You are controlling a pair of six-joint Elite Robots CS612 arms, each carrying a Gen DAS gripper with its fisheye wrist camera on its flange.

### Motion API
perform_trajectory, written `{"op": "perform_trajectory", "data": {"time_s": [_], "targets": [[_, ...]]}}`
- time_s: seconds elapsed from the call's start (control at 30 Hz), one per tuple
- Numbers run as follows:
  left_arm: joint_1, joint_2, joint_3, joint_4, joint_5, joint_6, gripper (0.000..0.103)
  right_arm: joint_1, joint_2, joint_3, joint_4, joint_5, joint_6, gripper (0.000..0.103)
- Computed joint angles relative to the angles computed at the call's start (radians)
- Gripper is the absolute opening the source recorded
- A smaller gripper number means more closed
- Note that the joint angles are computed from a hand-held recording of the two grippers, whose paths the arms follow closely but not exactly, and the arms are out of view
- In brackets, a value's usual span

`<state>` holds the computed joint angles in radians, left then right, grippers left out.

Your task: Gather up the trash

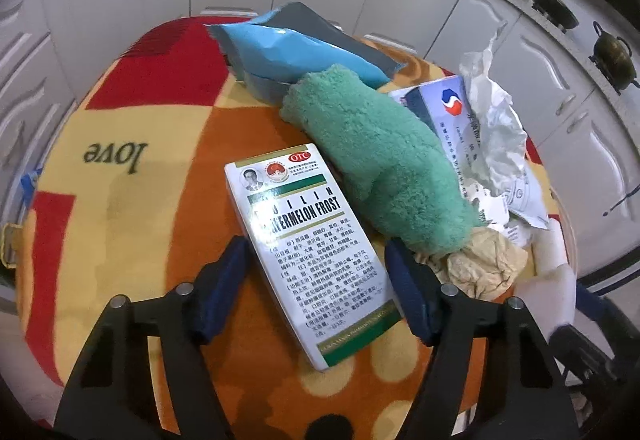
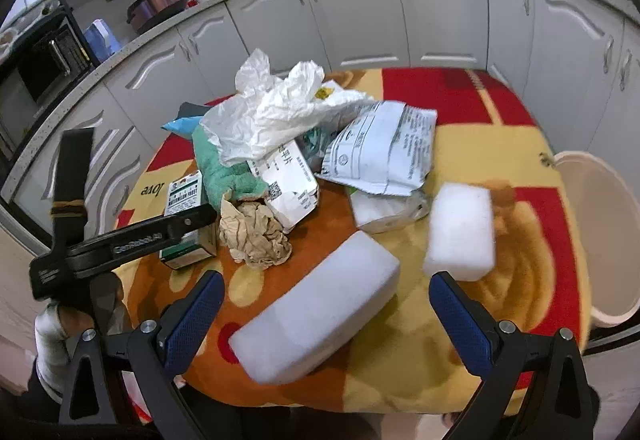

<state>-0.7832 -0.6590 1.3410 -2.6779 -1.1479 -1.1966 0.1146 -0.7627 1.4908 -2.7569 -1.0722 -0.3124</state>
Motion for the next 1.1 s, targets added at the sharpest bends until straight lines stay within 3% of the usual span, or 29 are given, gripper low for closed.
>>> {"op": "perform_trajectory", "data": {"time_s": [0.1,0.4,0.57,0.6,0.73,0.83,0.97,1.0,1.03,1.1], "targets": [[-0.006,-0.020,0.037,-0.009,0.008,0.010,0.063,-0.001,0.012,-0.017,0.052,0.013,0.008,0.069],[-0.049,-0.107,0.156,-0.058,0.083,0.030,0.058,-0.033,-0.010,0.015,0.010,0.105,0.035,0.039],[-0.063,-0.107,0.126,-0.063,0.125,0.069,0.055,-0.040,-0.021,0.032,-0.045,0.117,0.022,0.035],[-0.067,-0.107,0.123,-0.064,0.130,0.071,0.032,-0.042,-0.021,0.032,-0.043,0.127,0.022,0.035],[-0.063,-0.093,0.086,-0.079,0.094,0.107,0.018,-0.056,-0.029,0.045,-0.083,0.152,0.032,0.034],[-0.062,-0.080,0.053,-0.042,0.096,0.112,0.018,-0.067,-0.032,0.045,-0.111,0.161,0.062,0.034],[-0.055,-0.085,0.082,-0.103,0.049,0.096,0.020,-0.075,-0.032,0.041,-0.106,0.179,0.065,0.034],[-0.054,-0.086,0.092,-0.125,0.033,0.091,0.029,-0.073,-0.031,0.040,-0.096,0.182,0.061,0.034],[-0.052,-0.088,0.106,-0.151,0.021,0.083,0.044,-0.072,-0.030,0.039,-0.087,0.184,0.056,0.034],[-0.054,-0.089,0.134,-0.206,0.015,0.055,0.060,-0.069,-0.028,0.036,-0.070,0.191,0.043,0.034]]}}
